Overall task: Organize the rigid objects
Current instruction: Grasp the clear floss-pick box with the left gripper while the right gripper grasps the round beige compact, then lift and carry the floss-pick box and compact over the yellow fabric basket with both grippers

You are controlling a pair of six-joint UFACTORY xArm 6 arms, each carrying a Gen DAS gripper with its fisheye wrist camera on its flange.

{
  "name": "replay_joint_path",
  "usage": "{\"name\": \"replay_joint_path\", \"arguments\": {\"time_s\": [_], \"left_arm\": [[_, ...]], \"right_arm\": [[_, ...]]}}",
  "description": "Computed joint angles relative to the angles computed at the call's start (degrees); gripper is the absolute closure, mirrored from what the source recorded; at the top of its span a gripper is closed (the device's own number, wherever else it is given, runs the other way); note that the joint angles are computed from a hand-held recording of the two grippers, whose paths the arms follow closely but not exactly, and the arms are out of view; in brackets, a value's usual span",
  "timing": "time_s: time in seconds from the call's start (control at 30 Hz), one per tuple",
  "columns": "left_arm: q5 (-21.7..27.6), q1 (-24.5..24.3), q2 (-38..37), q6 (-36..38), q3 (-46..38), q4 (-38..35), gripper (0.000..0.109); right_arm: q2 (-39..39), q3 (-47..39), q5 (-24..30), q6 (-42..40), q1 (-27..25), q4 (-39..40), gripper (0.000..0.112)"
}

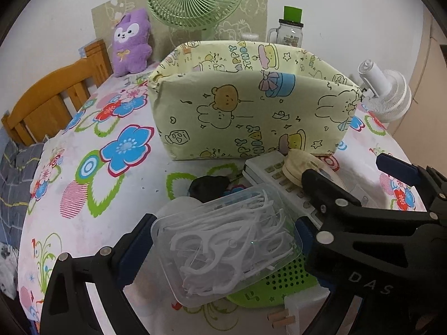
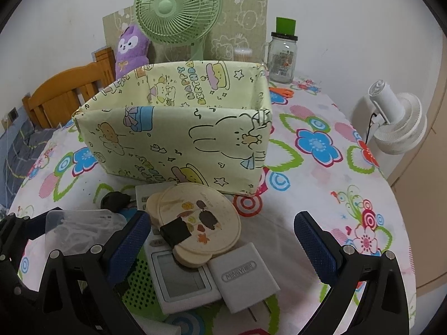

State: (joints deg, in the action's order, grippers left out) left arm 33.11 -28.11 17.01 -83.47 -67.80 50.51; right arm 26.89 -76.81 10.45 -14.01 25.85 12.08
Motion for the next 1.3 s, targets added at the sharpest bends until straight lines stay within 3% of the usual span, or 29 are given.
{"name": "replay_joint_path", "arguments": {"time_s": [0.2,0.6,0.73,0.8,1.3], "left_arm": [[-0.82,0.81,1.03,2.16,-0.97,-1.33,0.009],[-1.12,1.85,1.74,4.16,-1.96,-2.09,0.009],[-1.19,1.91,1.80,4.29,-2.01,-2.08,0.009],[-1.30,1.93,1.75,4.21,-1.92,-1.99,0.009],[-2.18,1.34,0.75,3.23,-1.00,-1.10,0.010]], "right_arm": [[2.54,-3.90,3.02,-5.11,0.40,6.84,0.009],[6.82,-10.41,9.83,-7.83,0.26,14.09,0.009],[6.85,-10.94,11.76,-12.18,0.30,20.20,0.023],[6.57,-10.65,11.58,-13.27,0.51,21.10,0.027],[2.67,-5.28,5.86,-9.71,0.82,15.42,0.027]]}}
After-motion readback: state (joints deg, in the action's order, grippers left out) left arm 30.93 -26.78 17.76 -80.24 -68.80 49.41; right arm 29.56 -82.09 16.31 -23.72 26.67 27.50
